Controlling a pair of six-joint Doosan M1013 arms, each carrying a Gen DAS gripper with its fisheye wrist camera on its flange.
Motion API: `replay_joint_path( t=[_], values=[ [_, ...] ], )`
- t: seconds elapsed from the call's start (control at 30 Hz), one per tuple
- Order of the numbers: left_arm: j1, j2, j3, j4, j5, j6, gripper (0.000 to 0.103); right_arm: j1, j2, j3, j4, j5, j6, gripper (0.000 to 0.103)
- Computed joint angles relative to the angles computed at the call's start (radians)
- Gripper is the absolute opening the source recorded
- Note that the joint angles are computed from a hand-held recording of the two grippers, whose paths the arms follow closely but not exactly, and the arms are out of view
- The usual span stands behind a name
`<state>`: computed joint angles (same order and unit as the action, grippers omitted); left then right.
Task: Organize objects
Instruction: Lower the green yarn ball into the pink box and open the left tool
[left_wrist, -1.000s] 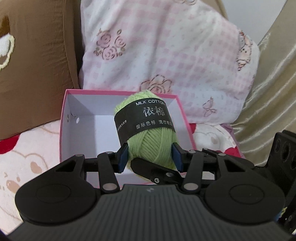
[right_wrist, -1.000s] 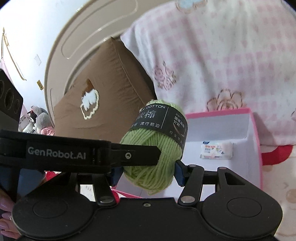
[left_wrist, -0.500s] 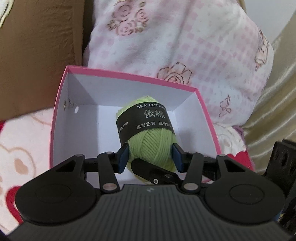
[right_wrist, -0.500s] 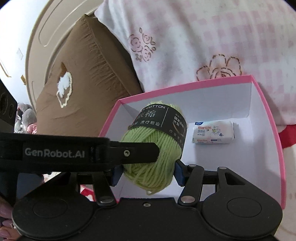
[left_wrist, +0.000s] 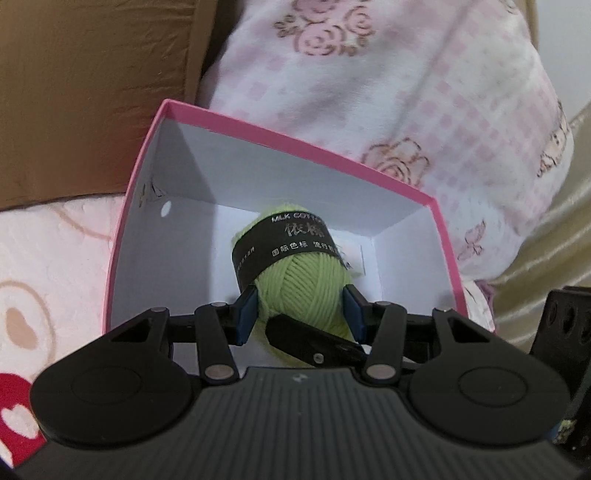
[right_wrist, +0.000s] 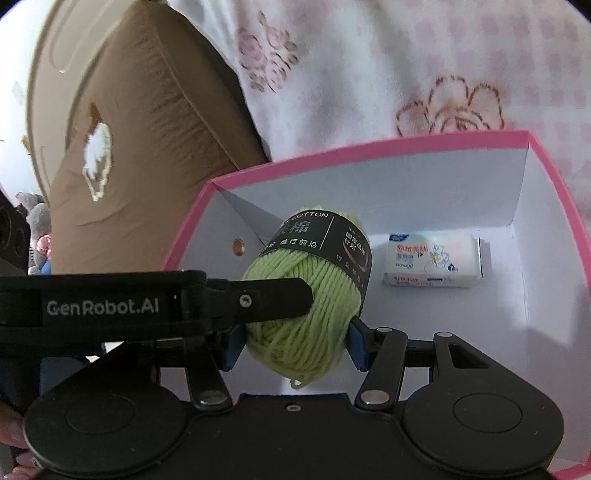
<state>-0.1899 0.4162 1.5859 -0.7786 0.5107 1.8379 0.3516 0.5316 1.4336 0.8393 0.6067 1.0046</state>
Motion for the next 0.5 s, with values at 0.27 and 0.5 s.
replay_joint_path(
  t=[0.27, 0.5],
  values=[
    [-0.014, 0.028, -0.034, 0.106, 0.001, -0.067, 0.048, 0.017, 0.022, -0.031, -0.148, -0.024, 0.147, 0.060],
    [-0.025, 0.021, -0.037, 0.251, -0.004, -0.139, 0.048, 0.030, 0.033, -0.053, -0.225, -0.020, 0.140, 0.061]
  ],
)
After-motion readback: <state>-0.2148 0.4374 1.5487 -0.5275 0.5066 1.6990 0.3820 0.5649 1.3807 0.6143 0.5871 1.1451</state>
